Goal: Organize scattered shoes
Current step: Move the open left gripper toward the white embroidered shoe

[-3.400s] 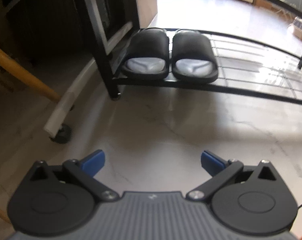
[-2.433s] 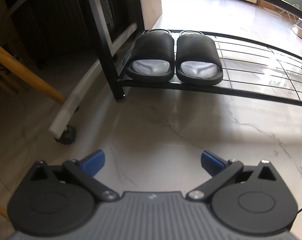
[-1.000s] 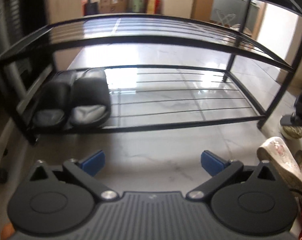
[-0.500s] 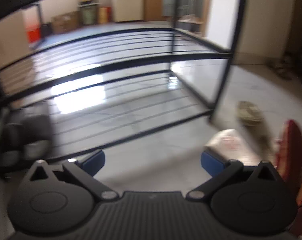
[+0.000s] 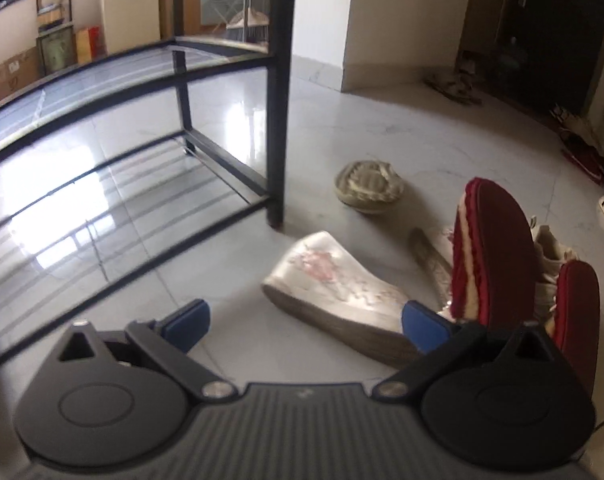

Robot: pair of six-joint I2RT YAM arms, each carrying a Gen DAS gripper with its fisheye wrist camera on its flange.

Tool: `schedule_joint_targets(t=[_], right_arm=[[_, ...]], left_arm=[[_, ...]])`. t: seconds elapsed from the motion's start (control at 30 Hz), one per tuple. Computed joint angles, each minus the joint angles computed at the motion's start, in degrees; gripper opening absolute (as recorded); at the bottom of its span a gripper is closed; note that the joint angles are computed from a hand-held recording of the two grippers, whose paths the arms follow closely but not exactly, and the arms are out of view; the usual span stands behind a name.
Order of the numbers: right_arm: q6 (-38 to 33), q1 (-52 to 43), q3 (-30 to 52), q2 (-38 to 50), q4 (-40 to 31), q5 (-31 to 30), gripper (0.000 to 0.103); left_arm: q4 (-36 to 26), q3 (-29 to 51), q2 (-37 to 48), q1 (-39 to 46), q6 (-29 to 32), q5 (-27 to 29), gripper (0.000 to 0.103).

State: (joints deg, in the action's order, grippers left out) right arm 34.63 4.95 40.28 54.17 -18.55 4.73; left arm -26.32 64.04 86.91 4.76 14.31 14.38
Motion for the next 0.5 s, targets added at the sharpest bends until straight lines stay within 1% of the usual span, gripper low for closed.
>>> schedule_joint_targets(t=[0.07, 0.13, 0.23, 0.37, 0.43, 0.5], right_arm=[[-0.7, -0.1, -0.2, 0.8, 0.4, -0.2, 0.103], [-0.9, 0.0, -0.7, 0.8, 0.5, -0.5, 0.103], [-1.1, -1.0, -1.1, 0.9, 0.7, -2.1, 0.103], [-2.0, -2.1, -2.2, 1.0, 0.5, -2.7, 0.103], [-2.2, -2.6, -2.0, 1.0, -0.3, -2.9, 0.103], [-2.8, -4.8, -2.0, 1.2, -0.5, -4.1, 0.103]], left_arm=[[1.9, -1.0, -0.2, -1.9, 1.6, -3.0, 0.102], [1.8, -0.4, 0.4, -2.7, 1.4, -3.2, 0.102], [1.0, 2.2, 3.6, -3.3, -0.3, -2.6, 0.102], [0.9, 3.4, 6.1, -4.1, -3.0, -1.3, 0.102], [0.0, 4.1, 7.1, -4.6, -2.5, -1.5, 0.102], [0.5, 4.6, 8.0, -5.4, -0.9, -1.3, 0.102]])
